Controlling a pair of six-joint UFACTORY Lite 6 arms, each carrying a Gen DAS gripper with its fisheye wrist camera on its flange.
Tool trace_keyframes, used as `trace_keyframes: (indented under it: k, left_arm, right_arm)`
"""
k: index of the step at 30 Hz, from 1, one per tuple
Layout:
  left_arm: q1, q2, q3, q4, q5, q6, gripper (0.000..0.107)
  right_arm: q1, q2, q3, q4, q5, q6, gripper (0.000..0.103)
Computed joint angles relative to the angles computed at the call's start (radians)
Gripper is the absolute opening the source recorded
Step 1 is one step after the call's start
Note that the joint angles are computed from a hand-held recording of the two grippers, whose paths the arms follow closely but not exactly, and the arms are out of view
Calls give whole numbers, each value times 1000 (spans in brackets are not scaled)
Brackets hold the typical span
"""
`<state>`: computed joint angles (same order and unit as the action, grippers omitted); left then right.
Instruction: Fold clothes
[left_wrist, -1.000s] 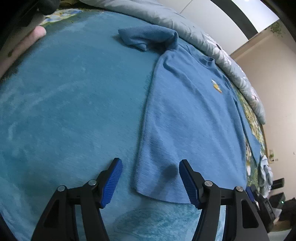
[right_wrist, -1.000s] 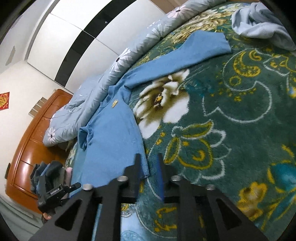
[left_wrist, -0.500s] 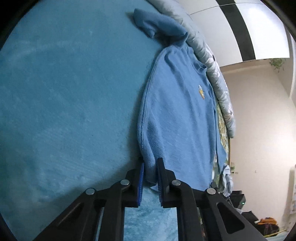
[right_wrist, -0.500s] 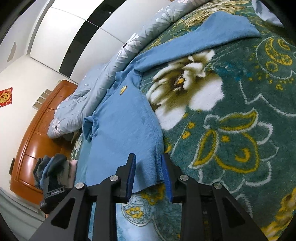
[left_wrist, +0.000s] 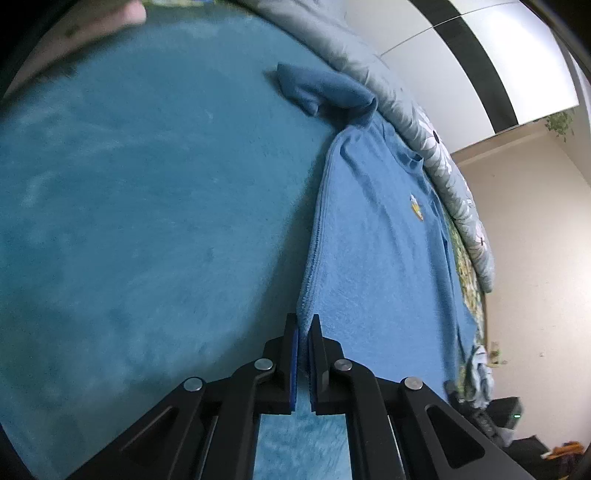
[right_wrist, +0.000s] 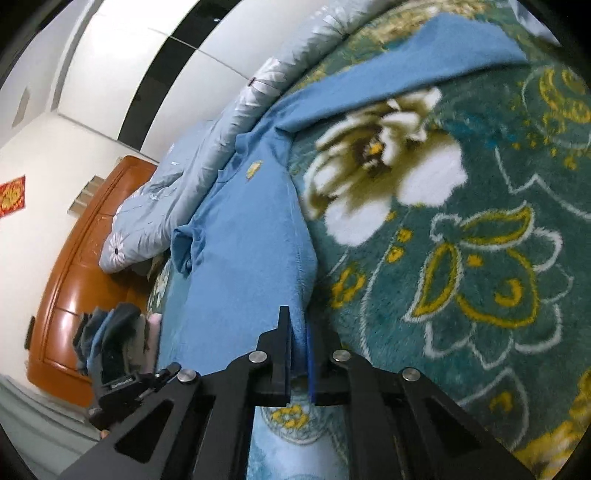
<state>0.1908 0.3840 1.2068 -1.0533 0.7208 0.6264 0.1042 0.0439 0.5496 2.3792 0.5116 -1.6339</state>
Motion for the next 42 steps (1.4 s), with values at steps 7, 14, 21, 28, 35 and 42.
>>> trace_keyframes:
  k: [7, 14, 21, 28, 35, 42]
  left_arm:
    - [-14, -281, -317, 23, -84, 47, 4]
    - [-105, -319, -350, 190, -206, -120, 4]
    - [-74, -334, -336, 160, -166, -81, 10]
    - [-136, -370, -225, 406, -303, -278, 62]
    - [-207, -87, 181, 588, -276, -542, 71]
    - [-336, 158, 429, 958, -302, -898, 72]
  right_arm:
    - [85, -223, -101, 21, -154, -27, 5]
    - [48, -265, -202, -48, -148, 36, 5]
    - [31, -225, -200, -61, -125, 32, 7]
    - [-35, -361, -221, -211, -236, 132, 20]
    - [-249, -314, -127, -510, -249, 372, 35]
    - [-391, -14, 138, -352, -233, 273, 39]
